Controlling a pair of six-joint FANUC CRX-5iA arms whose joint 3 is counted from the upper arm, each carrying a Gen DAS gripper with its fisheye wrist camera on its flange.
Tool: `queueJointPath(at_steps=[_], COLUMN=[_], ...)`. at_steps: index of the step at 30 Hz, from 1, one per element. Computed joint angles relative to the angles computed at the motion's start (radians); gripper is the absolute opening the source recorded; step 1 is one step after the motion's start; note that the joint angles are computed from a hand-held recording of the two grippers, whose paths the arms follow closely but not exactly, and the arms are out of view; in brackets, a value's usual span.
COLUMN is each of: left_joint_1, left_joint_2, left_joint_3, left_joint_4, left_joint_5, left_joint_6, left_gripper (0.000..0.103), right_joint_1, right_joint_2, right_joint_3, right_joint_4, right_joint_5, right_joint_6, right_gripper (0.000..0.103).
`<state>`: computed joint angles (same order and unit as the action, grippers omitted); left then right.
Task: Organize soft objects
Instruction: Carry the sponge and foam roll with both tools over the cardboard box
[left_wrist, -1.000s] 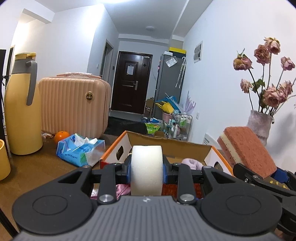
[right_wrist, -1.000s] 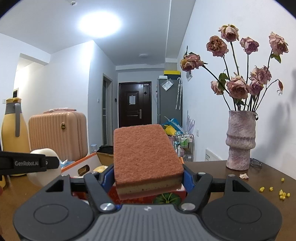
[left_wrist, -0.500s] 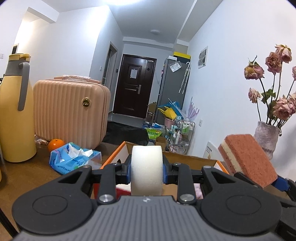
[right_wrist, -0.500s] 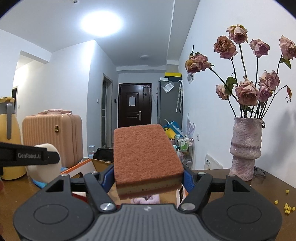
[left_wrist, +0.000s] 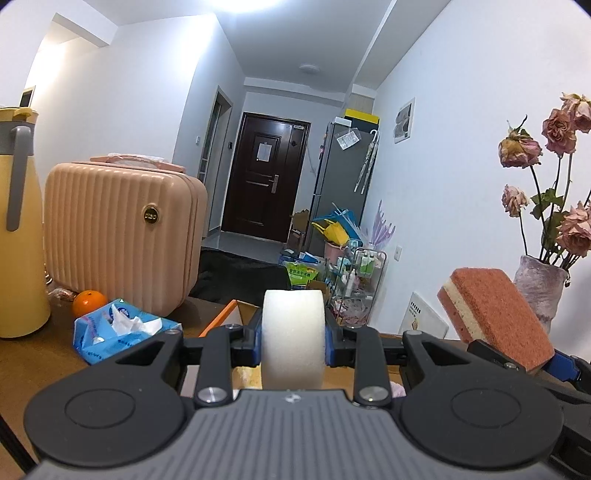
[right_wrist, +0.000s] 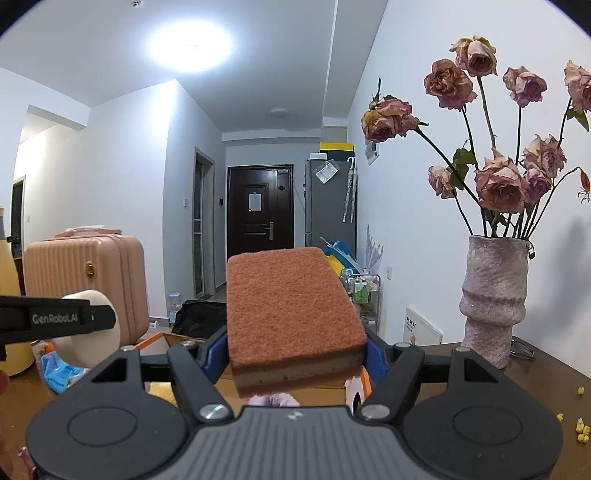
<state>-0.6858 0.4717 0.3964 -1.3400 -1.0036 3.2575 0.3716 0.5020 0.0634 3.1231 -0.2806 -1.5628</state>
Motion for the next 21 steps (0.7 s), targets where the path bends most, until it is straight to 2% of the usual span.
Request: queueJointPath(at_steps=[17, 21], left_joint_1=[0.076, 0.091], left_joint_2=[0.064, 0.080], left_joint_3=[0.081, 0.100], left_joint_4=[0.023, 0.030], left_joint_5=[0.058, 0.070], left_joint_6=[-0.056, -0.077], left_gripper=[0.029, 0.029], right_joint_1=[0.010, 0.015], right_joint_2=[0.127, 0.155], right_joint_3=[0.191, 0.217], right_joint_4=[-0.104, -0.176], right_joint_5=[0.128, 0.149], right_joint_6=[0.131, 0.209], right_gripper=[0.071, 0.071])
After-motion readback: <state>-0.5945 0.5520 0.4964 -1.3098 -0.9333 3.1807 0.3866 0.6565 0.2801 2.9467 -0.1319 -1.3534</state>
